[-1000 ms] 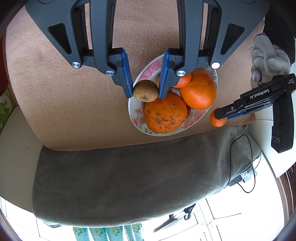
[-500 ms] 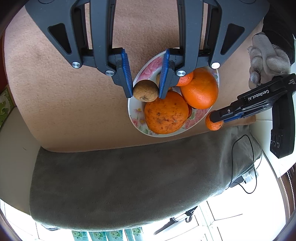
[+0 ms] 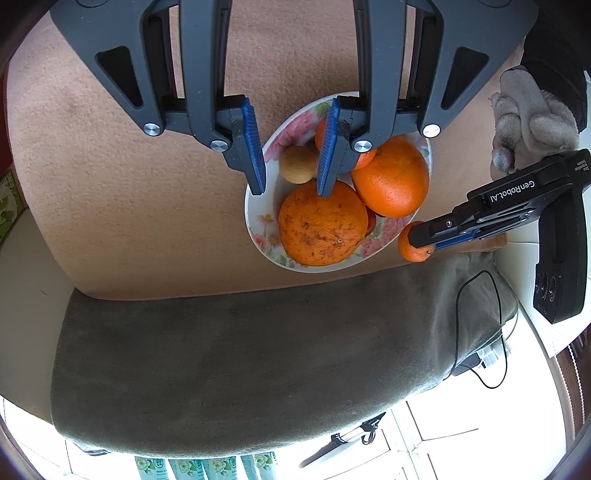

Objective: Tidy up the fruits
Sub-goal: 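Lower the mandarin and brown fruit into the plate and open both tools, then withdraw the left tool toward the red cherry tomato while the right tool moves toward the dark plum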

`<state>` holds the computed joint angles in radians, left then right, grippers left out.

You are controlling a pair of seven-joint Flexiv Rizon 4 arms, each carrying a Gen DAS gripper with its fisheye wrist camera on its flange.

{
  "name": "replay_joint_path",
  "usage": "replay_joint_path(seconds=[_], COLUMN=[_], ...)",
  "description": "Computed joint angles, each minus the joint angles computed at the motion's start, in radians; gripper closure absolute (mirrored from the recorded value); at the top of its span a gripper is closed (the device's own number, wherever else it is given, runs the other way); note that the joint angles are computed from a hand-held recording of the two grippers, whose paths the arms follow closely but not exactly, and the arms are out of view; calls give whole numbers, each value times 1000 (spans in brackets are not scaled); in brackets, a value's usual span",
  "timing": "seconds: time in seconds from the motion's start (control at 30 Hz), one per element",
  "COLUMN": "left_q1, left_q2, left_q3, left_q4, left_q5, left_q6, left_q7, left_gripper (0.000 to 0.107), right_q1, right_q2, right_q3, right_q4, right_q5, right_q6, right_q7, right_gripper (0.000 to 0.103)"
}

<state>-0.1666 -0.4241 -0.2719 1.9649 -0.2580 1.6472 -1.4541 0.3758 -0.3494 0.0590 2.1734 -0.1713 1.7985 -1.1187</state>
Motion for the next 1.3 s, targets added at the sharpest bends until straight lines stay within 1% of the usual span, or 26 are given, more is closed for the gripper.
replay_joint_path(seconds=[0.07, 0.1, 0.13, 0.17, 0.2, 0.27, 0.3, 0.37, 0.4, 0.43, 0.47, 0.5, 0.6, 0.67, 0.7, 0.73, 0.77, 0.97, 1.07, 1.2, 1.3], left_q1=[-4, -3, 1, 3, 2, -1, 0, -2, -15, -29, -41, -49, -65, -90, -111, -128, -135, -152, -177, -178, -199], left_q2=[1, 2, 4, 4, 5, 6, 7, 11, 13, 15, 18, 21, 32, 36, 37, 41, 45, 75, 92, 123, 143], left_q3=[4, 3, -2, -3, -1, 2, 1, 2, 18, 35, 49, 58, 78, 109, 135, 157, 166, 193, 225, 233, 264], left_q4=[-1, -1, 2, 4, 4, 6, 7, 10, 7, 5, 4, 5, 8, 5, 1, 2, 4, 32, 45, 75, 92], left_q5=[3, 4, 5, 6, 7, 9, 10, 13, 16, 18, 20, 21, 25, 33, 39, 46, 52, 74, 91, 104, 119], left_q6=[6, 7, 11, 13, 13, 20, 21, 20, 17, 13, 11, 13, 11, 6, 0, -1, 2, 15, 21, 34, 39], left_q7=[-2, -2, -1, -1, -2, -6, -7, -9, -14, -20, -26, -32, -45, -57, -67, -77, -82, -110, -127, -141, -159], left_gripper=[56, 56, 56, 56, 53, 47, 46, 46, 45, 43, 37, 34, 34, 33, 30, 29, 28, 28, 28, 28, 28], right_q1=[16, 31, 44, 30, 8, 19, 18, 11, 31, 63, 85, 94, 95, 109, 127, 149, 166, 199, 244, 305, 364], right_q2=[2, 3, 4, 3, 1, 5, 6, 8, 11, 15, 17, 20, 26, 30, 33, 37, 39, 59, 73, 98, 117], right_q3=[-16, -30, -42, -27, -3, -11, -9, 1, -18, -48, -69, -77, -73, -86, -102, -122, -137, -157, -192, -237, -280], right_q4=[3, 7, 11, 11, 8, 12, 13, 12, 16, 21, 25, 26, 27, 29, 34, 39, 42, 54, 68, 90, 107], right_q5=[4, 11, 19, 19, 13, 19, 20, 17, 24, 37, 49, 57, 68, 75, 83, 94, 103, 130, 150, 176, 201], right_q6=[4, 13, 24, 31, 31, 33, 33, 33, 35, 41, 50, 51, 42, 36, 39, 45, 48, 46, 48, 49, 49], right_q7=[-2, -3, -4, -6, -8, -12, -14, -17, -20, -24, -29, -33, -37, -39, -40, -43, -47, -60, -69, -85, -98], right_gripper=[56, 45, 44, 44, 44, 44, 43, 39, 31, 27, 26, 26, 25, 20, 16, 16, 16, 16, 16, 16, 16])
